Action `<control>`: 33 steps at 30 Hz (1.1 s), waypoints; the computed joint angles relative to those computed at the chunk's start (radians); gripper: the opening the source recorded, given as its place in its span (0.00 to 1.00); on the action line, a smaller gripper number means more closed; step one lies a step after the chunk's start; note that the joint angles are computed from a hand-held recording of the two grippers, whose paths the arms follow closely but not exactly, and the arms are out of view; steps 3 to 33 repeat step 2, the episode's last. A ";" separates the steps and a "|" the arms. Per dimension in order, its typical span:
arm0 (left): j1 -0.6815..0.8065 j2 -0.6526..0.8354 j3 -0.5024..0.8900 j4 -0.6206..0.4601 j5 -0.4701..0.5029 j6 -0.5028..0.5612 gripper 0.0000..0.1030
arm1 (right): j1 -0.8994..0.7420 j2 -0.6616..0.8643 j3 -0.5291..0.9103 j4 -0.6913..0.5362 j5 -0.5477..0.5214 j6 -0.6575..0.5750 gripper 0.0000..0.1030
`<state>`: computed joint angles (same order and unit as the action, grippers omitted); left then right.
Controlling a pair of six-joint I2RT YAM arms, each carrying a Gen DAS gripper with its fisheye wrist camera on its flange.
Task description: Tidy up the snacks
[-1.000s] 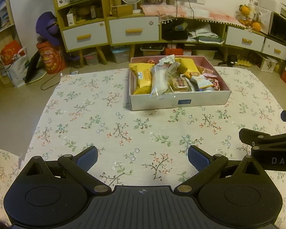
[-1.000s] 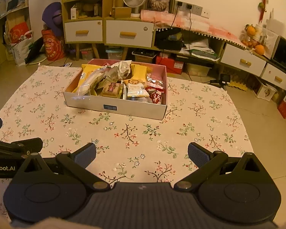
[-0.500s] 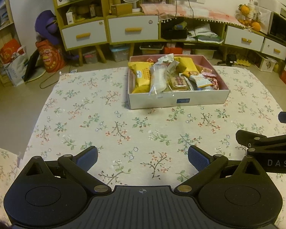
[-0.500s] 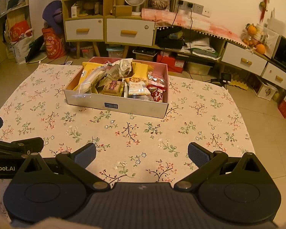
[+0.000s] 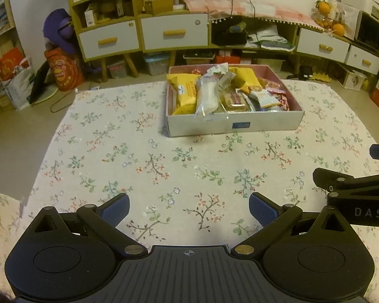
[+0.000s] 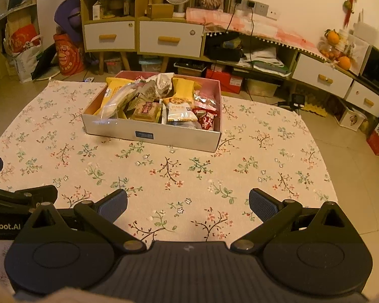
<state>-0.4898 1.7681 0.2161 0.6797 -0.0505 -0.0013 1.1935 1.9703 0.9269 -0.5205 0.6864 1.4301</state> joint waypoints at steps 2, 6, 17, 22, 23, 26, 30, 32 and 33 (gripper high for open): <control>0.004 0.031 0.006 0.015 0.016 0.006 0.98 | -0.002 0.014 0.002 0.008 -0.005 0.003 1.00; 0.004 0.031 0.006 0.015 0.016 0.006 0.98 | -0.002 0.014 0.002 0.008 -0.005 0.003 1.00; 0.004 0.031 0.006 0.015 0.016 0.006 0.98 | -0.002 0.014 0.002 0.008 -0.005 0.003 1.00; 0.004 0.031 0.006 0.015 0.016 0.006 0.98 | -0.002 0.014 0.002 0.008 -0.005 0.003 1.00; 0.004 0.031 0.006 0.015 0.016 0.006 0.98 | -0.002 0.014 0.002 0.008 -0.005 0.003 1.00; 0.004 0.031 0.006 0.015 0.016 0.006 0.98 | -0.002 0.014 0.002 0.008 -0.005 0.003 1.00; 0.004 0.031 0.006 0.015 0.016 0.006 0.98 | -0.002 0.014 0.002 0.008 -0.005 0.003 1.00; 0.004 0.031 0.006 0.015 0.016 0.006 0.98 | -0.002 0.014 0.002 0.008 -0.005 0.003 1.00; 0.004 0.031 0.006 0.015 0.016 0.006 0.98 | -0.002 0.014 0.002 0.008 -0.005 0.003 1.00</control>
